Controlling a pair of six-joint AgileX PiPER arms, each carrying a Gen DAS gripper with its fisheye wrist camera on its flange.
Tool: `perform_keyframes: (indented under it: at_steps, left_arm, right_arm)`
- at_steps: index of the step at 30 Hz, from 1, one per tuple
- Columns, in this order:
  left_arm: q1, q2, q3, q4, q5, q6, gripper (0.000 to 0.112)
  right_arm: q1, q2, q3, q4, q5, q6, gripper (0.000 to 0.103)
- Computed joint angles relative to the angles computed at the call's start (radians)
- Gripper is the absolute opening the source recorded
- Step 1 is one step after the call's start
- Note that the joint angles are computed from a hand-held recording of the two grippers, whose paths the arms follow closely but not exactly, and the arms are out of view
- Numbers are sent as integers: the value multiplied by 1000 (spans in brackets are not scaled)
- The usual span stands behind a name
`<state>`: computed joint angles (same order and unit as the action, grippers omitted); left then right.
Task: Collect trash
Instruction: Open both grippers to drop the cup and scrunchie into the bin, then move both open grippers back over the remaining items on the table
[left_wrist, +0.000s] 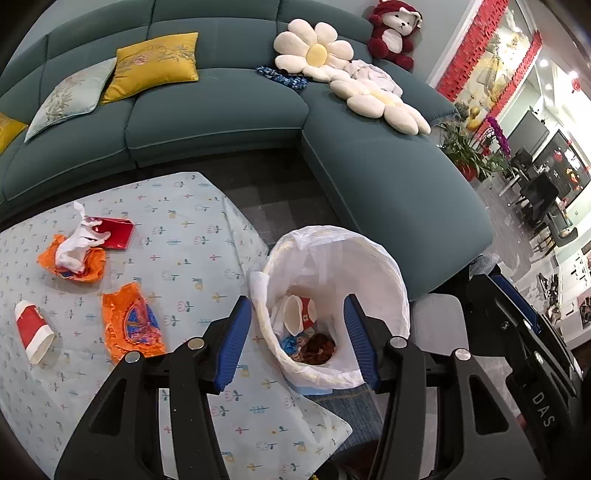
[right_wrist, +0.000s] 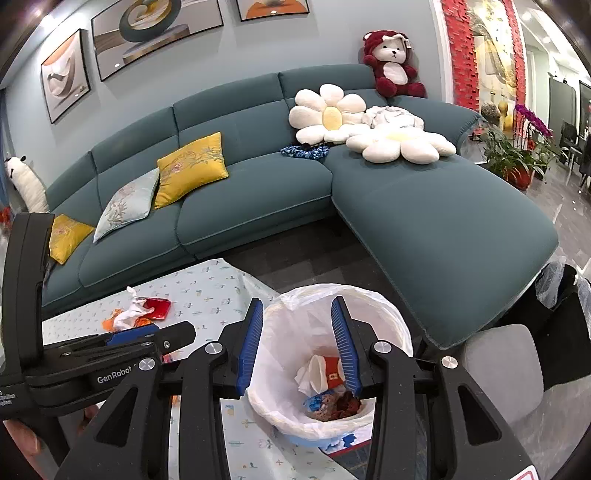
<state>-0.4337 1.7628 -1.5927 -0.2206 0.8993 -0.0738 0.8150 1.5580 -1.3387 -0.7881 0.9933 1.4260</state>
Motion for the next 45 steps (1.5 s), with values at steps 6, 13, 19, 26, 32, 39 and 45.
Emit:
perform_keyframes:
  at_steps: [6,13,19,26,32,39,45]
  left_arm:
    - [30,-19,17,-7,0,16,49]
    - [70,-36,32,-24,4,37,50]
    - [119,-50,57,-42,3,62,50]
    - [203,-63,93,-67,-1,104,50]
    - [289,-70,126,-100,-1,160,50]
    - [396,-81,172,-120,-18,217,60]
    - [502,-64,186,-142,-17,273,63]
  right_arm:
    - [14,27,-41,8,8,-22,38]
    - [34,72,-105,16,18,-46,38]
    - [53,117,-165,28,24,-71,38]
    - [73,190,-253,55,27,-111,38]
    - [92,268,-353,86,34,-154,38]
    - [121,385,-509,125,58,-218,45]
    - [137,504,-670,180,86,-289,47]
